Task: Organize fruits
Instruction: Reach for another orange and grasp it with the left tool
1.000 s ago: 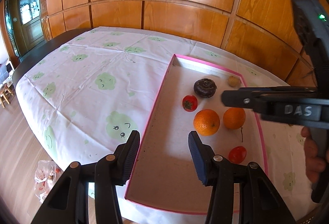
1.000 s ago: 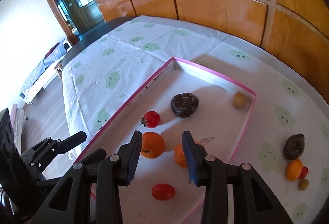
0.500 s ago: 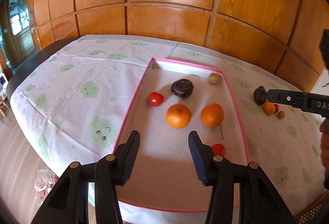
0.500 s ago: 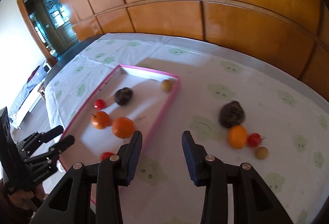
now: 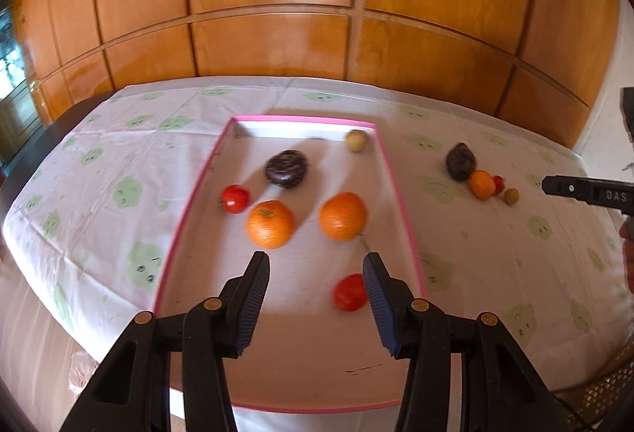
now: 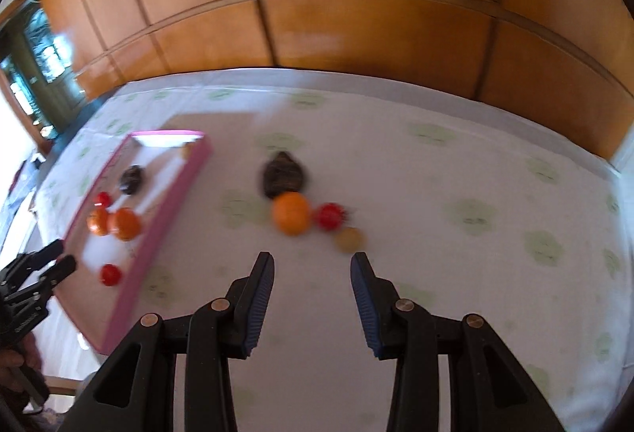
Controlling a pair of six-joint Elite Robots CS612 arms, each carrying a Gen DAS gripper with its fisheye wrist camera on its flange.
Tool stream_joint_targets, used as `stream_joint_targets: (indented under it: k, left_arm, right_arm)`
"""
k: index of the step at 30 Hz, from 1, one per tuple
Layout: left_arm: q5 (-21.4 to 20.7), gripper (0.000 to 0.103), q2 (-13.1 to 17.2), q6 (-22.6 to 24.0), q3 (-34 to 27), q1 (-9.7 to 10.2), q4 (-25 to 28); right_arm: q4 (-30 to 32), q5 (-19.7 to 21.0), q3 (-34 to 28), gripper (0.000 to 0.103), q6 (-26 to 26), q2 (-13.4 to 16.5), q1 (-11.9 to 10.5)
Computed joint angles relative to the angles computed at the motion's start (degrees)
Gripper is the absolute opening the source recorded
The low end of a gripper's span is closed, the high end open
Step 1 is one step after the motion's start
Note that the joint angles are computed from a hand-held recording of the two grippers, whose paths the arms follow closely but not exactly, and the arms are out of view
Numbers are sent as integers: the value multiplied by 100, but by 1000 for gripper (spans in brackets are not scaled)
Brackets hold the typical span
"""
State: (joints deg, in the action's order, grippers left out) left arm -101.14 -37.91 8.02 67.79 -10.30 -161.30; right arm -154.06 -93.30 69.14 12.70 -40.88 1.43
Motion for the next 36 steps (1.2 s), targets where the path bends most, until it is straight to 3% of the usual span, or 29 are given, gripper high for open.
stream_joint_targets:
  k: [5,7,13,20,28,30,36]
  left_arm:
    - [-115,55,-36,217,20,-104,85]
    - [-163,55,-43,301,11,-142,130]
    - [-300,55,-26,420,-85,-260,386]
    - [-687,55,128,473,-454,-413,888]
    - [-1107,50,565,386,-1300,-607,1676]
    - [-1201,45,704,295,-1555,-645,1865]
    - [-1210,45,1171,-265,-2391,-725,2524]
  right_arm:
    - [-106,-210,220,41,628,-82,-186]
    - [148,-209,232,40,1075,-95,-263]
    - [183,-138,303,40,1594,-140,-365]
    - [49,-12,365,40,1757,-169,-390]
    - [-72,46,403,41,1760,-200,-391]
    - [-65,58,386,41,1749,-190,-391]
    - [33,95,319,41,1650,-157,-386]
